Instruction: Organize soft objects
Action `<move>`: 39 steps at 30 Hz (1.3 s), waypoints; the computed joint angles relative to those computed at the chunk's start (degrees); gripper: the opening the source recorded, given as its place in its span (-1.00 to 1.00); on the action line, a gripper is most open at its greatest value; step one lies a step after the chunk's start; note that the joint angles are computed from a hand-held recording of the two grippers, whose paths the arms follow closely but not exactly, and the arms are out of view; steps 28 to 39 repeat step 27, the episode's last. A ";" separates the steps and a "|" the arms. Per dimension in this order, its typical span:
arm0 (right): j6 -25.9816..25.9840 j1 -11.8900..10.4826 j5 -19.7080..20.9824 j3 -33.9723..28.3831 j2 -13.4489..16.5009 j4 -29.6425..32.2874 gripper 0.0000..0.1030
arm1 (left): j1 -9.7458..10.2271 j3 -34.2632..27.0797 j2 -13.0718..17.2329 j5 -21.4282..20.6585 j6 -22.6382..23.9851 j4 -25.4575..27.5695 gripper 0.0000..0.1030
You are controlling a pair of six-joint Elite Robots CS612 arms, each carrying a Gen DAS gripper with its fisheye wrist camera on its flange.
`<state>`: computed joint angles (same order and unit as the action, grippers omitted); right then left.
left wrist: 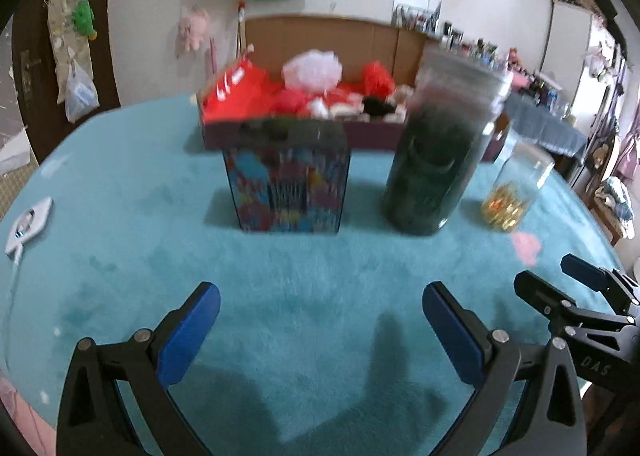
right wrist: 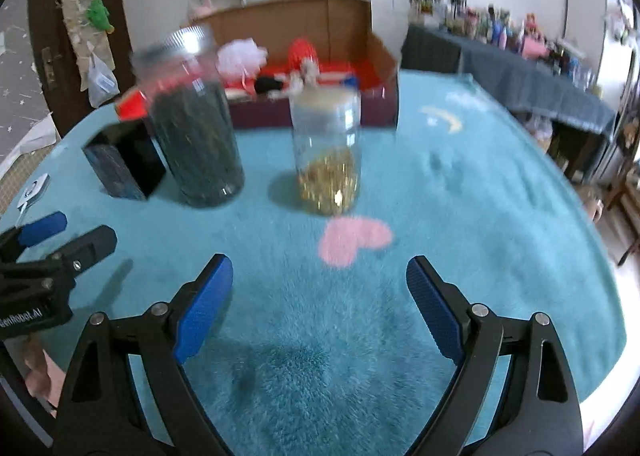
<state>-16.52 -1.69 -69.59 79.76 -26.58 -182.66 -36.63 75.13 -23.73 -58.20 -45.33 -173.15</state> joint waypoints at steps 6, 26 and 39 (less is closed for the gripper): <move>-1.60 0.56 -2.62 -0.34 1.00 -0.63 0.73 | -0.21 -1.14 0.39 0.28 -0.93 4.71 1.00; 0.01 0.44 -3.40 -0.43 1.13 -1.21 0.74 | -0.29 -1.63 0.53 1.76 -2.80 6.92 1.00; 0.00 0.42 -3.36 -0.43 1.13 -1.19 0.74 | -0.27 -1.62 0.50 1.61 -2.83 6.95 1.00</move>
